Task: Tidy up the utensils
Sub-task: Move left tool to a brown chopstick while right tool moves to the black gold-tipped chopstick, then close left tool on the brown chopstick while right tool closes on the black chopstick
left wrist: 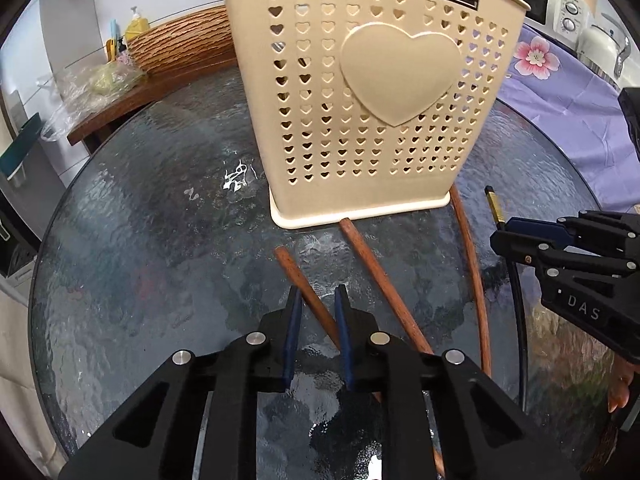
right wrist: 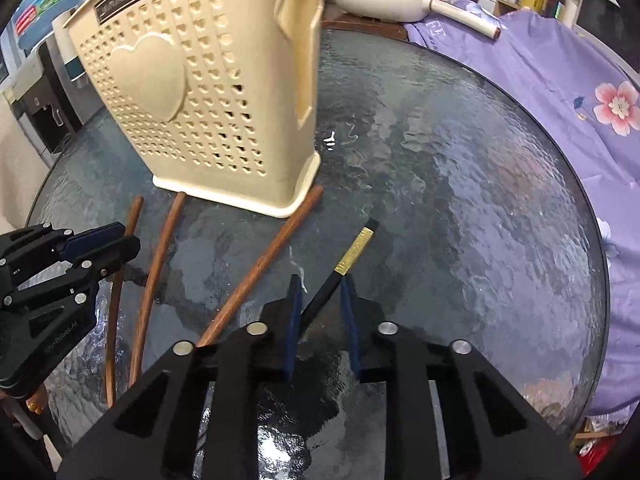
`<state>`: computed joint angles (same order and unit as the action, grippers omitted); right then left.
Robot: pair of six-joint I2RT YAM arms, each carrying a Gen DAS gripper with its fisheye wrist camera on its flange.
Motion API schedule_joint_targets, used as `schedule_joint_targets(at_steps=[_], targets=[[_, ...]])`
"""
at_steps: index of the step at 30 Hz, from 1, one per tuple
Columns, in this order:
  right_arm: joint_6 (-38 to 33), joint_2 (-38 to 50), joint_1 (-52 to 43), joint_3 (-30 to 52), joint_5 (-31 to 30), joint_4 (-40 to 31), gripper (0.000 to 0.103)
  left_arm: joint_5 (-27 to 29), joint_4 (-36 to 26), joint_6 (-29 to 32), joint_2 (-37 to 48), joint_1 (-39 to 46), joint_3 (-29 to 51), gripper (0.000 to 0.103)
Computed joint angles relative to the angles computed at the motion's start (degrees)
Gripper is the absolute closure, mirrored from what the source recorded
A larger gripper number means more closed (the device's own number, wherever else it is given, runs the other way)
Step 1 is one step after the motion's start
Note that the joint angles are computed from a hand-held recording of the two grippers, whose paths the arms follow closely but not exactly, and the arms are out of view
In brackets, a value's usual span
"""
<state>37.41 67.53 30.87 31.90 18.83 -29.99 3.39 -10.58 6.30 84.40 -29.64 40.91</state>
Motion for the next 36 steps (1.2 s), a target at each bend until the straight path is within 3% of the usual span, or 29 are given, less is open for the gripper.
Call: schedule_joint_targets(at_steps=[10,14,24,36], targets=[[-0.73,-0.90,-0.96,-0.32,-1.32,-0.14,0.093,0.43,-1.80,0.54,0.67,-0.32,1.46,0.089],[-2.14,-0.99,-2.55,-0.39,-2.00,0.35,0.094,1.00,-2.33,0.75,1.12,0.13,2.16,0.096],[-3.19,-1.23,-3.69,-0.88,-2.66,1.47,0.095,0.16,-2.01,0.97,1.00,-0.56,1.80,0.096],[-3.78,-15.00,-9.74,-7.01,-10.81,5.22,0.096,3.94,-2.33,-0.21,-4.81,2.22,0.66,0.096]])
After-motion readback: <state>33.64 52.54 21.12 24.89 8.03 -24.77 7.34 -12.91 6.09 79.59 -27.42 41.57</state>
